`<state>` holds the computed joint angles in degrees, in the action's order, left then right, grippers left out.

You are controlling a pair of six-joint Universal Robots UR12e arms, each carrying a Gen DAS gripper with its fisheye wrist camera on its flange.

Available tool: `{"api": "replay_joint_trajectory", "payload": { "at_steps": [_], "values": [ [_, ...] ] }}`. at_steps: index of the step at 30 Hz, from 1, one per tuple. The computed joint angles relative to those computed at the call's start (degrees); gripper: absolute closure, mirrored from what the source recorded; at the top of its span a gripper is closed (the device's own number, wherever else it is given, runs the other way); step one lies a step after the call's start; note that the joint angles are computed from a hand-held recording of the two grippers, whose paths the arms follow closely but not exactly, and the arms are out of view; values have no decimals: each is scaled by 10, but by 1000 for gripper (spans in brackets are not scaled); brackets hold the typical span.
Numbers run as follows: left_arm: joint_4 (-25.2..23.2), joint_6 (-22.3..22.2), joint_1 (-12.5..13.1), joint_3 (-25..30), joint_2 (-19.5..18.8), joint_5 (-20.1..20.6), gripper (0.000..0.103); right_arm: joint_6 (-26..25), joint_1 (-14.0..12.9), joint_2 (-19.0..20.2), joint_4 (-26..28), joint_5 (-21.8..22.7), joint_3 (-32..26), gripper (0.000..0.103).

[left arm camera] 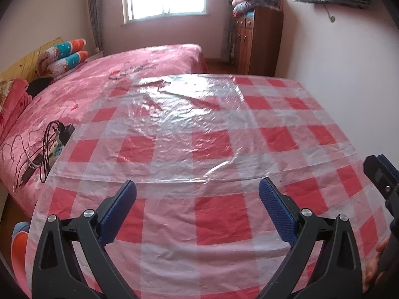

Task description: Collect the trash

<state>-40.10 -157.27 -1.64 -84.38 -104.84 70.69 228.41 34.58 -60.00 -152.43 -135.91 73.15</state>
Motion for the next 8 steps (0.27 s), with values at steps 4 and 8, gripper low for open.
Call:
{"api": "replay_joint_trajectory", "payload": {
  "at_steps": [4, 8],
  "values": [
    [-42, -4, -6, 23, -17, 36, 4, 27, -10, 1, 83, 42, -20, 8],
    [-60, -10, -8, 35, -31, 49, 4, 61, -22, 9, 189, 92, -51, 8]
  ]
}}
